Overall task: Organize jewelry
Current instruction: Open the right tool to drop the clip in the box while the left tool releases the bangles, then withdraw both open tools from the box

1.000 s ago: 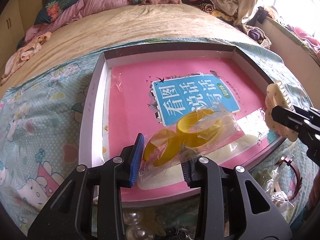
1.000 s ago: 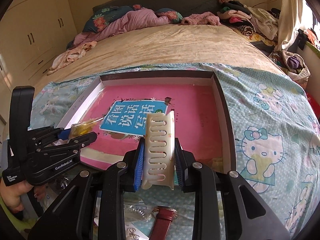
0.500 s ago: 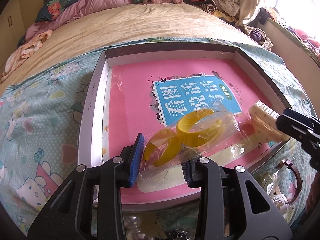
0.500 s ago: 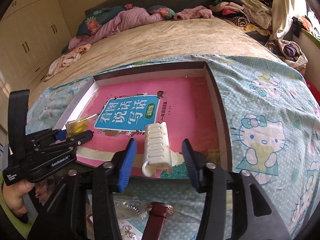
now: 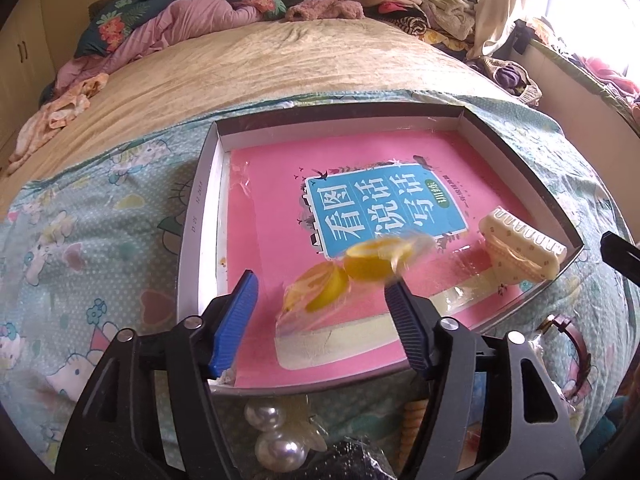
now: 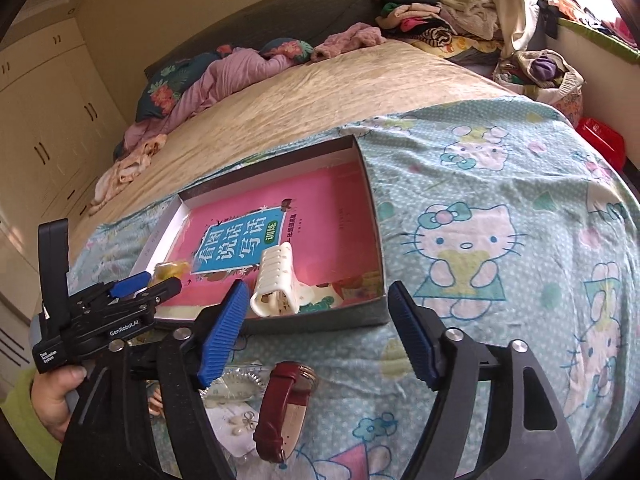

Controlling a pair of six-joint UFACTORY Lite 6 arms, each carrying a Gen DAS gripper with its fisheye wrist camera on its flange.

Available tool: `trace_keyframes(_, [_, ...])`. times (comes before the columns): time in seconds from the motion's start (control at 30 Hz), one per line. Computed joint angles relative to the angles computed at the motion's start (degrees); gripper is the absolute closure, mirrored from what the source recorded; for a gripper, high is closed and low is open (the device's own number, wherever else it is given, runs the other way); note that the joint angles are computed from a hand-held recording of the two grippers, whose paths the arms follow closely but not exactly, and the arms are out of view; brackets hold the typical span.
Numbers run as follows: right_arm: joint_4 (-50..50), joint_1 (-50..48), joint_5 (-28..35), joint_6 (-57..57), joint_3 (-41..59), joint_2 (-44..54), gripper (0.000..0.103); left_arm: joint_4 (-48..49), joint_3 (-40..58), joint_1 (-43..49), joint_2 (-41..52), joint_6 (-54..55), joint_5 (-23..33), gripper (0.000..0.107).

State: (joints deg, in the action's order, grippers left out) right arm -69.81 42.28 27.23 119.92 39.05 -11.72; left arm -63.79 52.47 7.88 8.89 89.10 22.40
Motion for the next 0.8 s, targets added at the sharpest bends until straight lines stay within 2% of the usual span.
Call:
trace_keyframes(0.2, [1.7, 4.7, 5.8, -0.4, -1.0, -4.9, 0.026, 1.5, -2.2, 1.4, -5.6, -1.1, 2.5, 0.033])
trace_keyframes(0.47, [4.3, 11.7, 13.9, -2.3, 0.7, -8.1, 0.026, 2.7, -4.8, 4.4, -14.2, -2.3, 7.2, 0.019])
trace_keyframes(0.5, [4.5, 12.8, 15.1, -2.4, 1.0, -8.6, 0.025, 3.1, -5.1, 4.9, -15.2, -2.6, 7.9, 0.017])
trace_keyframes(0.53, [4.7, 13.7, 16.1, -2.4, 1.4, -8.7, 0.018, 3.3, -5.2, 5.2, -15.8, -2.8, 8.4, 0.015])
trace_keyframes(0.6, [5.1, 16.2, 19.6, -2.3, 2.6, -8.8, 0.012, 3.8, -5.5, 6.2, -17.4, -3.4, 10.1, 0.014])
trace_keyframes(0.8, [5.4, 21.8, 25.9, -2.4, 4.9, -9.5, 0.012, 5.0, -6.9, 9.0, -21.9, -4.2, 13.9, 0.014])
